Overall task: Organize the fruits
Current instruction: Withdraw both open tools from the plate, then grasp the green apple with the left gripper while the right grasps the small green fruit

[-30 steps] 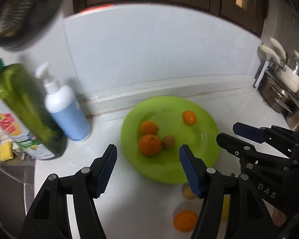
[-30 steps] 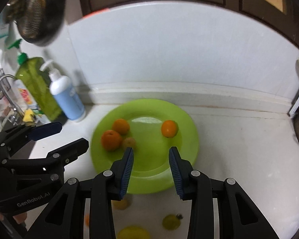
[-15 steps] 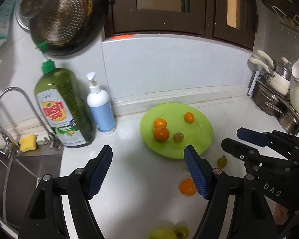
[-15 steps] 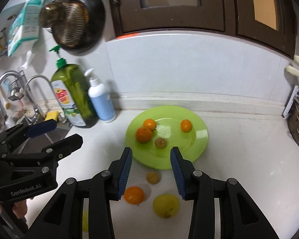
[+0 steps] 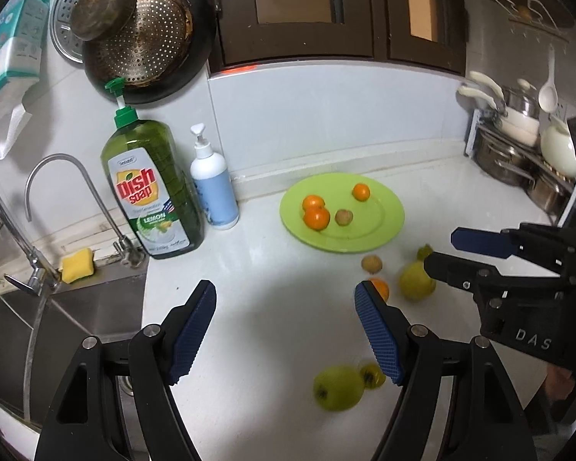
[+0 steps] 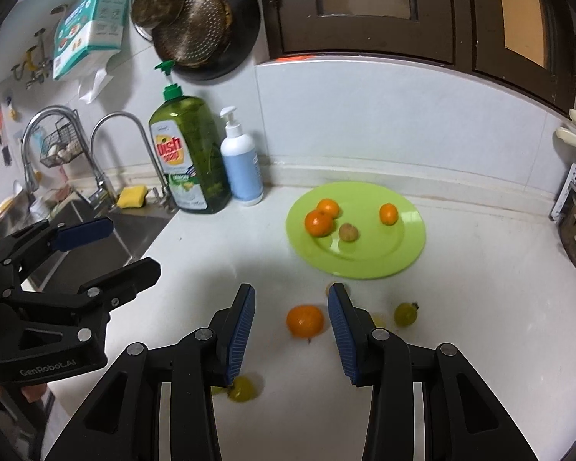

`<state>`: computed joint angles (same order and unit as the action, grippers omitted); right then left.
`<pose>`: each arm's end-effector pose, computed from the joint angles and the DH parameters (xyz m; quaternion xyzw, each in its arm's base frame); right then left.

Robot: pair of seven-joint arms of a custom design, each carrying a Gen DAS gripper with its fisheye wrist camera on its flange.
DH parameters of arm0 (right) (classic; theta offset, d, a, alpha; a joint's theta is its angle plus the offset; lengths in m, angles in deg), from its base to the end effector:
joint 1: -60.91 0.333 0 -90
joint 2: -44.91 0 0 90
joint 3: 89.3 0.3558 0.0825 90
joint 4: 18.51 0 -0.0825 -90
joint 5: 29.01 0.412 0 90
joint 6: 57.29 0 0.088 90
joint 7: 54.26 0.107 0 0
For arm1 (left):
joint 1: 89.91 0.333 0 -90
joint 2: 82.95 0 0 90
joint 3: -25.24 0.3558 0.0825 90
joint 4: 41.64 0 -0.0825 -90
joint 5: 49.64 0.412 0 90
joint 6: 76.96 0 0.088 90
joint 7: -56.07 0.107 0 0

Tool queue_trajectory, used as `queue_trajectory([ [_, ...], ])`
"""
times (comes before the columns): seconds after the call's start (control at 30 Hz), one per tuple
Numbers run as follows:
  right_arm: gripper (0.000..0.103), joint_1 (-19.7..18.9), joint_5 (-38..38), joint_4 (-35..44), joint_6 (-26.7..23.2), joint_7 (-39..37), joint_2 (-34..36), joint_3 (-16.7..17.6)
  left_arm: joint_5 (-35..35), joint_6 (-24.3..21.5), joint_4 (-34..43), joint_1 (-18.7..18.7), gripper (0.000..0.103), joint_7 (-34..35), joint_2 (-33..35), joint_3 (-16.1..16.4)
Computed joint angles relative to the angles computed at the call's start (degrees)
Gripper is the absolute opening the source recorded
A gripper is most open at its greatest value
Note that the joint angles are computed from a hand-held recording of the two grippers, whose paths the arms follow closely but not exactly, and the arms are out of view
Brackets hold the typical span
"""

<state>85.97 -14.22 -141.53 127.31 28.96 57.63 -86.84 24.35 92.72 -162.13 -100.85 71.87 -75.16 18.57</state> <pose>0.5810 0.2733 0.4180 -0.7403 0.5308 -0.1935 0.3642 0.5634 -0.2446 0.4250 -0.5706 0.7068 -0.2913 0.3000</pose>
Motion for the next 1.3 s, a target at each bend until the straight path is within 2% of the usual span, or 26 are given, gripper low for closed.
queue_trajectory([
  [0.07, 0.041, 2.0, -0.6, -1.0, -0.1, 0.5, -0.4, -1.7, 0.3, 0.5, -1.1, 0.1, 0.074, 0.2, -0.5, 0.0],
  [0.2, 0.041, 1.8, -1.0, -2.6, -0.8, 0.2, -1.0, -0.7, 0.1, 1.2, -3.4, 0.5, 0.074, 0.9, -1.4, -0.2],
  [0.3, 0.041, 1.3, -1.4, -3.5, -1.7, -0.5, -1.3, 0.5, 0.0, 2.6, -4.7, 0.8, 0.074, 1.5, -1.4, -0.3],
  [0.4, 0.041, -1.9, -0.4, -3.8, -3.8, -3.3, -1.1, 4.4, 0.8, 4.7, -5.5, 1.0, 0.074, 2.3, -0.8, 0.0],
  [0.43, 0.041, -2.1, -0.4, -3.8, -4.4, -4.0, -1.0, 4.7, 1.5, 5.2, -5.6, 1.0, 0.074, 2.4, -0.5, 0.2],
  [0.53, 0.041, 0.0, -3.2, -3.9, -7.4, -4.1, -0.3, 2.4, 1.6, 5.8, -6.2, 0.9, 0.074, 5.0, 0.3, 0.3],
  [0.67, 0.041, 0.8, -5.7, -3.4, -9.8, -3.9, 0.6, 1.4, 2.1, 7.1, -6.4, 0.7, 0.074, 7.3, 1.4, 0.8],
  [0.73, 0.041, 0.6, -6.1, -3.2, -10.1, -4.2, 1.1, 1.7, -1.6, 8.3, -6.7, 1.2, 0.074, 11.9, 2.3, 0.5],
  [0.83, 0.041, -1.1, -4.4, -2.2, -11.3, -6.9, 2.2, 3.9, -9.5, 9.6, -7.5, 2.0, 0.074, 21.0, 3.6, -0.6],
  [0.87, 0.041, -2.2, -3.3, -1.8, -12.0, -8.4, 2.6, 5.1, -13.0, 10.2, -7.9, 3.1, 0.074, 25.2, 4.1, -1.8],
  [0.97, 0.041, -1.8, -3.5, -0.1, -14.6, -9.7, 3.9, 4.7, -22.0, 9.9, -8.4, 6.4, 0.074, 36.0, 5.8, -5.9],
  [1.03, 0.041, -1.1, -4.3, 0.7, -15.4, -9.7, 4.6, 3.8, -26.2, 9.4, -8.6, 7.6, 0.074, 40.6, 6.4, -7.6],
  [1.07, 0.041, -1.2, -4.4, 1.3, -16.0, -10.4, 5.1, 3.9, -29.6, 9.6, -8.9, 9.9, 0.074, 44.7, 6.8, -10.3],
  [1.23, 0.041, -1.4, -4.3, 3.1, -17.8, -12.3, 6.4, 4.1, -36.5, 9.5, -9.0, 12.1, 0.074, 52.5, 8.0, -13.3],
  [1.3, 0.041, -2.4, -3.1, 3.6, -18.4, -14.3, 6.8, 5.2, -39.7, 9.3, -9.0, 14.3, 0.074, 56.4, 8.5, -16.0],
])
